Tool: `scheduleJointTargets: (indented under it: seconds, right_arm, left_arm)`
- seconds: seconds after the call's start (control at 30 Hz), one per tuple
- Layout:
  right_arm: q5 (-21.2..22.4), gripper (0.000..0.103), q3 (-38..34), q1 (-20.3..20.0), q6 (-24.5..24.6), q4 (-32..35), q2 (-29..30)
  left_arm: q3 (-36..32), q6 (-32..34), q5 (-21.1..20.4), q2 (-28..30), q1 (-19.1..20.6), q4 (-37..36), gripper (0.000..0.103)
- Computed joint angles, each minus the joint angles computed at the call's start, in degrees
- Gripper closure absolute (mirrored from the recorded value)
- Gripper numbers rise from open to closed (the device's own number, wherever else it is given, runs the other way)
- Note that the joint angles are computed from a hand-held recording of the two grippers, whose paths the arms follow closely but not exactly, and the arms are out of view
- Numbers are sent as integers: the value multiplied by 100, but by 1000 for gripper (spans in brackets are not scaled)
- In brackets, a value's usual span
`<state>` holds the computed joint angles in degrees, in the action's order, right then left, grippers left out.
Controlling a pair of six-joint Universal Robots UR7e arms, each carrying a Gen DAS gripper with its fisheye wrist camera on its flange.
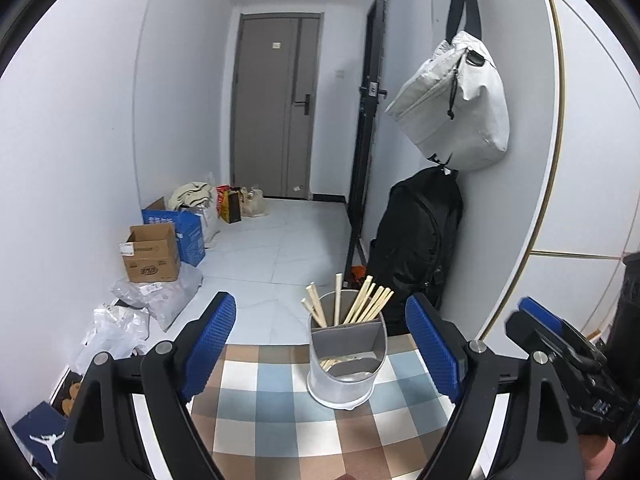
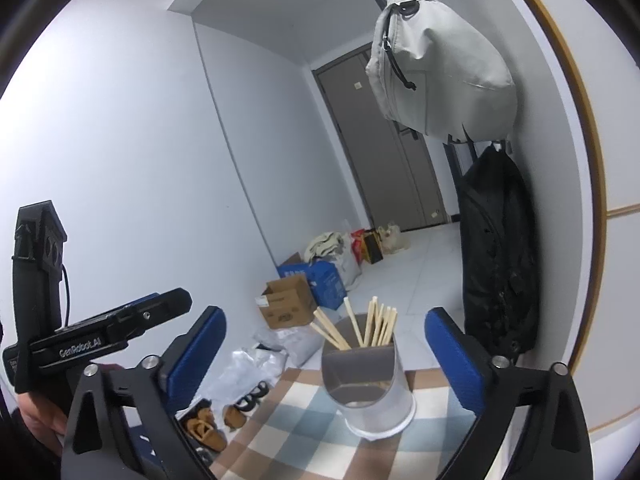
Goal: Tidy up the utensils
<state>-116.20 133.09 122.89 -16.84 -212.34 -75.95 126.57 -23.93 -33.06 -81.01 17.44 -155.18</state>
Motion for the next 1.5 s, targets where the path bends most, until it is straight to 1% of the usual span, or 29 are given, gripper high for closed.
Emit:
scheduleJointTargets:
  seconds: [0.03,0.07,0.1,0.13,0.2,0.3,0.4,0.47,0.53,0.63,0.7,0.77,0.83,0.87,0.9,0.93,1.0,1.1,1.13,1.17,1.3,1.37,1.5]
  right_arm:
    - [-58,0,57,21,-28,-73,22]
    - [-111,0,116,38,-53,-148,47]
    - [-116,0,167,30,-74,-196,54]
    - [-128,0,234,28,-97,-252,63]
    - [-175,0,356,52,-136,-397,88]
    - [-128,0,554,63,-318,-644,122]
    - [-20,0,751,57,-492,-1081,219]
    - [62,0,851,17,-494,-1357,300]
    - [81,0,919,-27,-444,-1562,372]
    - [-49,0,953,-18,-505,-1602,417]
    - [-183,0,983,-1,-591,-1708,490]
    - [-301,0,1020,-19,-588,-1749,549]
    - [-241,0,1075,-106,-450,-1658,538]
    - [-210,0,1095,-148,-429,-1613,551]
    - [-211,0,1099,-175,-454,-1586,574]
    - [-228,0,1094,-199,-522,-1567,619]
    - [-275,0,1068,-229,-721,-1696,749]
    - [-308,0,1038,-259,-957,-1953,893]
    - [-318,0,1030,-267,-979,-2015,929]
    - [-302,0,1025,-283,-954,-2000,933]
    - [-331,0,975,-267,-950,-1891,959]
    - [-369,0,955,-229,-989,-1896,983]
    - [-379,0,942,-210,-997,-1879,1001]
  left_arm:
    - [66,-81,43,-48,-36,25,17]
    - [173,-103,91,-72,-61,-108,17]
    - [297,-123,226,-74,-105,-278,16]
    - [354,-144,298,-80,-130,-326,14]
    - [529,-69,391,-70,-180,-642,11]
    - [700,-72,551,-77,-281,-814,3]
    - [839,130,678,-6,-357,-1042,2]
    - [915,178,739,59,-359,-1177,2]
    - [982,123,703,70,-328,-1196,2]
    - [1100,-39,700,154,-255,-1239,2]
    - [1168,-277,694,204,-176,-1165,2]
    - [1226,-400,753,303,-72,-1145,2]
    - [1225,-540,658,301,37,-1006,2]
    - [1203,-668,608,300,90,-891,2]
    - [1207,-712,579,326,116,-945,2]
    - [1216,-680,578,355,121,-1034,2]
    - [1222,-677,701,449,103,-1149,2]
    - [1219,-723,699,472,101,-1226,2]
    - [1223,-736,720,459,79,-1222,2]
    - [1225,-773,729,430,63,-1127,2]
    - [1213,-682,727,490,97,-1124,2]
    - [1193,-818,791,459,79,-831,2]
    - [1175,-815,780,437,86,-819,2]
